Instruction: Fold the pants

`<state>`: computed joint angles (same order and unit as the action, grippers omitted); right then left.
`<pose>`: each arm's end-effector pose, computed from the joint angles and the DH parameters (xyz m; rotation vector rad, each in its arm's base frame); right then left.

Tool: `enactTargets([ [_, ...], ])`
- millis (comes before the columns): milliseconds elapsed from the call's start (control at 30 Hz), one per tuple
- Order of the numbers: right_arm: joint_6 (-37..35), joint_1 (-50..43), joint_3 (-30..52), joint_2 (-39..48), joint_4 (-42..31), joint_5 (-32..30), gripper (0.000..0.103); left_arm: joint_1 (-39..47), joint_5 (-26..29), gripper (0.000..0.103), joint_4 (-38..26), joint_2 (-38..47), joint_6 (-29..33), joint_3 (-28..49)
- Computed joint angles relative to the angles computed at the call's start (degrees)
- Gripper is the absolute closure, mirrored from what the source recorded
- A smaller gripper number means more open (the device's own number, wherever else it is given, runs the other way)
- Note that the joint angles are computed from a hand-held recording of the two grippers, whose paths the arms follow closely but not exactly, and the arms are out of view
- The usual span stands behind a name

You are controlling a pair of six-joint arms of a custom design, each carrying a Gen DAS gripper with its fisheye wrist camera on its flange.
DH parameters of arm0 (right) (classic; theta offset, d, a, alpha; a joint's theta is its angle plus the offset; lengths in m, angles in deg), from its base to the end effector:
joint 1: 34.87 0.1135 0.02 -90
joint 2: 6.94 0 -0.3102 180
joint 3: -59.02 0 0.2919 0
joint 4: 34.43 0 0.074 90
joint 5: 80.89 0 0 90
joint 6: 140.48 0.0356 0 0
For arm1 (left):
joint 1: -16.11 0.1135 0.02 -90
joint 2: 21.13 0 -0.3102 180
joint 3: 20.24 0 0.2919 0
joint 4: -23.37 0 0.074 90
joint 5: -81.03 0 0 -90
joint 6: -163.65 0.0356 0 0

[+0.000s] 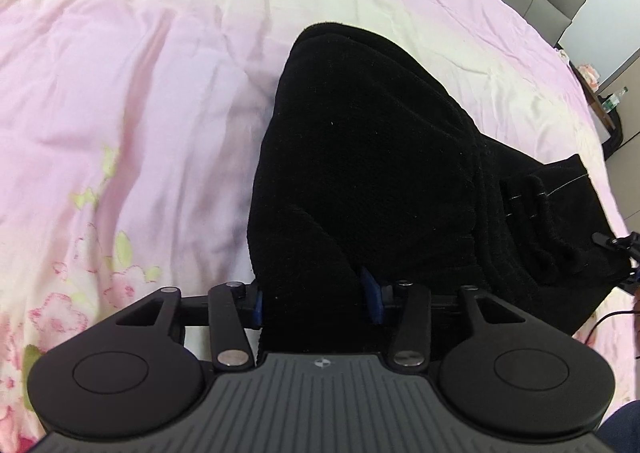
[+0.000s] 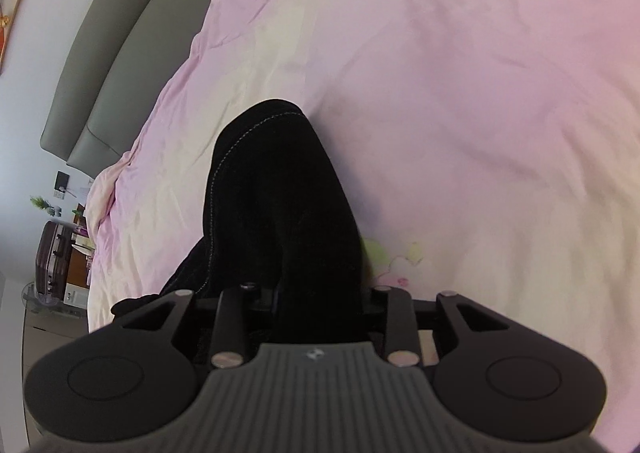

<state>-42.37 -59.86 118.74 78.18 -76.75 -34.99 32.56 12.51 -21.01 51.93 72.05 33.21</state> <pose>0.2779 -0.1022 0.2052 0.5211 2.4536 0.9295 0.2450 0.0587 0.2160 -0.2972 2.6018 -0.4140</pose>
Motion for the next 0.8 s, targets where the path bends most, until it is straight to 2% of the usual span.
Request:
enactTargets([
  [100,0.78,-1.47,-0.53,-1.32,-0.48,-0.60,0.065,-3.26,-5.43,0.039,0.18,-2.40,0.55,0.10],
  [167,1.21,-3.24,-0.86,-2.80,-0.79,-1.82,0.059,-5.75,-10.76,0.036,1.26,-4.38,1.19,-0.03],
  [267,0.95,-5.27,-1.20,-4.12,-1.93,-1.22,0.057,-7.01,-15.70,0.036,2.61,-7.76,1.97,-0.69],
  [500,-0.06,-5.57,-0.44,-2.94,-4.90,-2.31,0.055,-4.90,-13.31,0.036,2.48,-9.37,1.85,-0.74],
  [700,-1.47,-2.31,-0.71,-3.31,-5.77,2.33,0.052,-7.47,-13.28,0.036,2.22,-10.98,1.17,-1.28],
  [800,-0.91,-2.81,-0.88,-2.28,-6.55,2.29,0.050,-9.50,-14.25,0.036,3.30,-10.80,0.58,-1.44],
])
